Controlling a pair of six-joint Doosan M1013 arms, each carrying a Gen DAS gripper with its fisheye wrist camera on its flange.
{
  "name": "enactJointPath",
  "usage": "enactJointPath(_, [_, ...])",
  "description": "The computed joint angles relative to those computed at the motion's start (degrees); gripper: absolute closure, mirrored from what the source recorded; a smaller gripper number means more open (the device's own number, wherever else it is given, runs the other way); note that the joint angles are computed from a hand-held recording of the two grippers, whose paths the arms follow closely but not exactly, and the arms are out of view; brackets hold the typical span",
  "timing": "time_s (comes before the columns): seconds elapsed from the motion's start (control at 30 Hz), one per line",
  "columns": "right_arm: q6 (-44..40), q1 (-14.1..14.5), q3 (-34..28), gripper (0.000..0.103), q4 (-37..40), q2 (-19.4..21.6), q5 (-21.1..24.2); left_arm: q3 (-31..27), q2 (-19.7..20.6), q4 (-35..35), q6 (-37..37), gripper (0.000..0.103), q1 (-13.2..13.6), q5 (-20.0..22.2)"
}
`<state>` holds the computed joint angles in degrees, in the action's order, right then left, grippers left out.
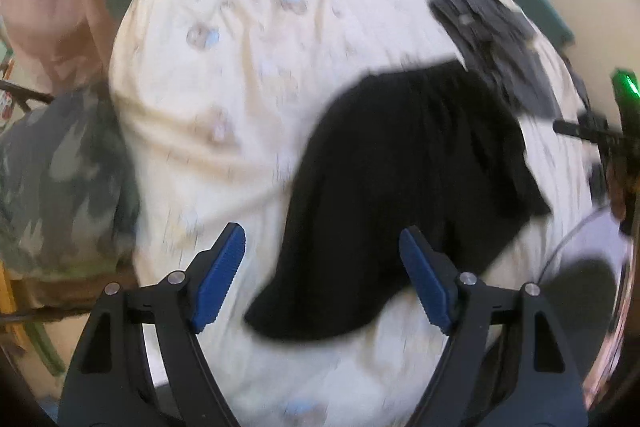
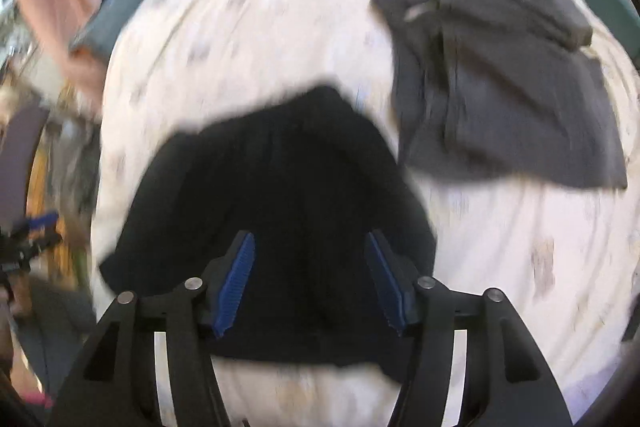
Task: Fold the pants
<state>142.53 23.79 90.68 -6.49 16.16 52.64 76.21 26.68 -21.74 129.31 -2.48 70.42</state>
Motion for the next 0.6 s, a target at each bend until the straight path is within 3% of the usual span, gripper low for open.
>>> enactJointPath(0.1, [1.7,-1.3,-1.3,0.043,-3.2,2.4,-2.8,-4.4,4.2,-2.2,-5.5,0.026,-2.4,0.8])
enactJointPath(0.17, [-0.4,-2.1,-2.5,0.043,-3.7,4.3,-3.3,-6.8,6.8,-2.8,-8.2,0.026,-4.2,-1.6])
enactJointPath(0.37, [-11.2,-5.7,-9.0,0.043,-1.2,12.6,2.1,-15.0,14.7,4.0,-13.3,0.028,-8.1,-1.2])
enactJointPath(0.43, [-14.1,-6.7,-11.1,0.043,0.9,15.5,5.2,-16.2,15.9,4.0,-13.3,0.028,-8.3,-0.8])
enactJointPath(0.5, [-17.8,-8.0,-11.2,0.043,6.0,17.1,4.6,-16.2,16.3,3.4,-11.2,0.028,-8.3,-1.0])
enactJointPath(0.57, [-21.4,-8.7,-10.4,0.048,11.5,17.3,2.9,-17.0,17.1,3.0,-10.0,0.028,-8.2,0.0])
enactJointPath(0.6, [-22.9,-8.6,-9.7,0.062,12.4,16.9,1.4,-17.6,17.5,2.4,-10.1,0.028,-8.1,0.4])
